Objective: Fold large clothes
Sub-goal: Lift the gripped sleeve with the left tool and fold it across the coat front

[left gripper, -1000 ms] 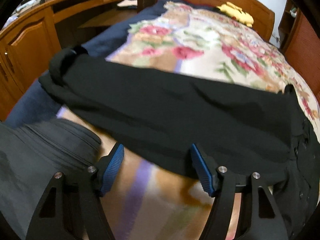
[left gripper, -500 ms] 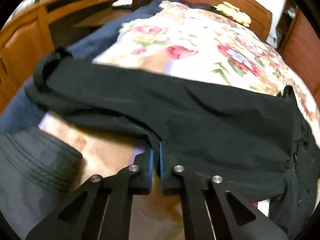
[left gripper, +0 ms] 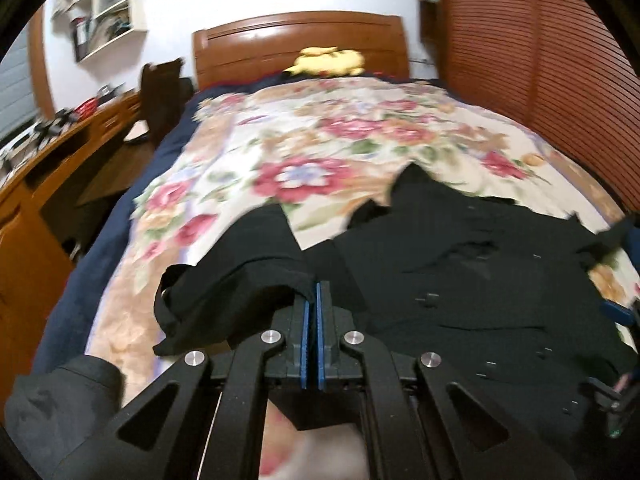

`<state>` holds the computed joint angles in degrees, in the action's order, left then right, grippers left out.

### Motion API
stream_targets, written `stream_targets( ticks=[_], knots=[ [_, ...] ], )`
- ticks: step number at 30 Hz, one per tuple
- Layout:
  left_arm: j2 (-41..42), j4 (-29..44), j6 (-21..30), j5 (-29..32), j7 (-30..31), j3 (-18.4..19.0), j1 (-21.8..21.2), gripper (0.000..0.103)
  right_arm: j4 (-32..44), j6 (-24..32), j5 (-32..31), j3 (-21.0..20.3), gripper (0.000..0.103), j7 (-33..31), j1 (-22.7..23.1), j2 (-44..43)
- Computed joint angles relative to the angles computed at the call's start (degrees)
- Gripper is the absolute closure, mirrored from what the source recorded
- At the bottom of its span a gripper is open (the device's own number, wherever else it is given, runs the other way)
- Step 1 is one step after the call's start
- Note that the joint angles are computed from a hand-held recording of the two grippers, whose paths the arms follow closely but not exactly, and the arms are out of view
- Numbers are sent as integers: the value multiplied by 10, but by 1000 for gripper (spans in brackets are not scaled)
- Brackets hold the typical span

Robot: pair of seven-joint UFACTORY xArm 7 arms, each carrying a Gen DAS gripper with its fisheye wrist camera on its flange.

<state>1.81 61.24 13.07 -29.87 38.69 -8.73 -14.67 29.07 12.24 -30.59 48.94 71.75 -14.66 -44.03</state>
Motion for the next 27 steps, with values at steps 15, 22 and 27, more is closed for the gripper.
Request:
stream_targets(
  ticks=[15,22,27],
  knots=[
    [-87,-92,-47,-140,133,69,-74,22,-14,-38,15,2,1,-7,-2,-13],
    [18,-40,-66,-128,103,53,-14,22,-13,-41,26,6,1,-25,-8,-10],
    [77,-4,-75,-155,118,19,36,22,-5,-34,28,9,1,-36,-10,-2]
  ],
)
